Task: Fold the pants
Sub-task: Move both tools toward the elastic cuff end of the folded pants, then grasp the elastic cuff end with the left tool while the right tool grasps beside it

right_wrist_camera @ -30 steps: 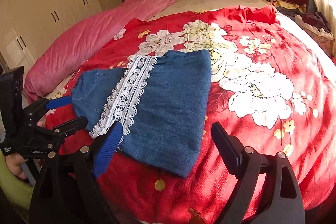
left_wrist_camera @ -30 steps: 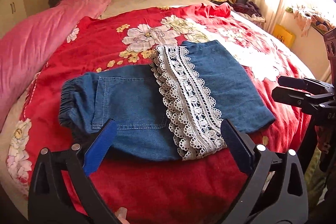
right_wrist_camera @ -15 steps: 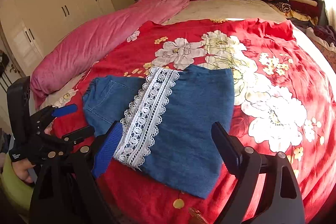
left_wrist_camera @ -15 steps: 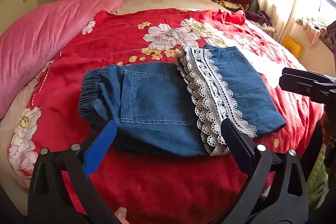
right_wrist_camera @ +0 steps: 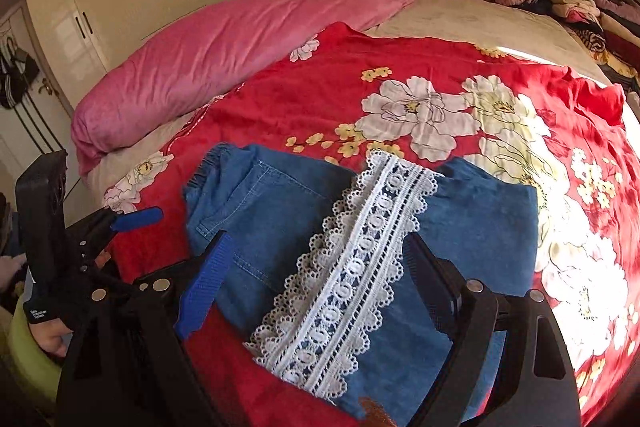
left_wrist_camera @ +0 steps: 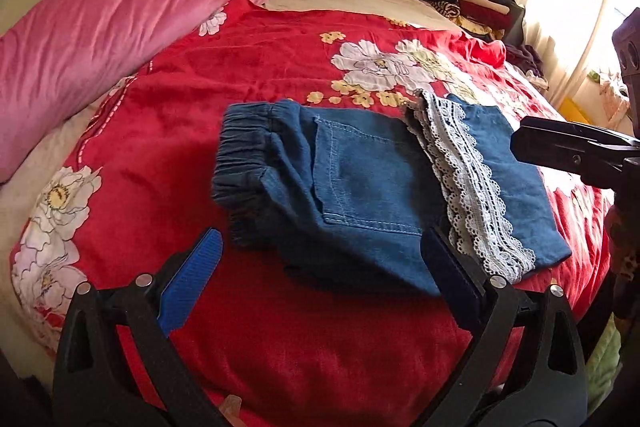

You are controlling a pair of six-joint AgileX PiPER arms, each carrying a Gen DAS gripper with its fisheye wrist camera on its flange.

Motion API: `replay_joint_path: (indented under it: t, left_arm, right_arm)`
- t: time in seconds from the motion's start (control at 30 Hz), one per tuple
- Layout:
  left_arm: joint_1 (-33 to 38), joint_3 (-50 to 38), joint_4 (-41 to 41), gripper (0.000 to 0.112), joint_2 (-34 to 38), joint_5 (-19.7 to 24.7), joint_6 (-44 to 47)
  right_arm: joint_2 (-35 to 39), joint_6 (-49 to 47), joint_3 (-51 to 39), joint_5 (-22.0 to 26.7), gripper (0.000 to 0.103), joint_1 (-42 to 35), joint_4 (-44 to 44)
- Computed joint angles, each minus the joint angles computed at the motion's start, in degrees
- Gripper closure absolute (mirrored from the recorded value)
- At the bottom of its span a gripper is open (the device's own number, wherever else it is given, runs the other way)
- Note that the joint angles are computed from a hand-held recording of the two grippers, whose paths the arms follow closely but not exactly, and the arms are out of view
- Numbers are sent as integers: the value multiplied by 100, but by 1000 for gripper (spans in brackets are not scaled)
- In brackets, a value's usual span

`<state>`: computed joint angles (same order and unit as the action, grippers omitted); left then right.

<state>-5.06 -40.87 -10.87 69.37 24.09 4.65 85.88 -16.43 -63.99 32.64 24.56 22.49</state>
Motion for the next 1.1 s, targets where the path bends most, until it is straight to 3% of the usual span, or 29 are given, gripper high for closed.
replay_joint_path:
  t: [0.47,0.8,0.93,1.1]
  left_arm:
    - [660,-72,-1148,19,525,-76,1144]
    - [967,-121,-1994,20,837,-120,1918]
    - [1273,-94,-3188,55,954,136,3100]
    - [1365,-57,-3603,59,1025,201,3546]
  right_arm:
    - [1400,341,-1665,548,17,600,-613]
    - [2741,558,-3377,1223,17,944,-1102]
    - [3362,542,-4259,1713,17,1005,-1128]
    - [4102,412,-5310,2400,18,1050,-916]
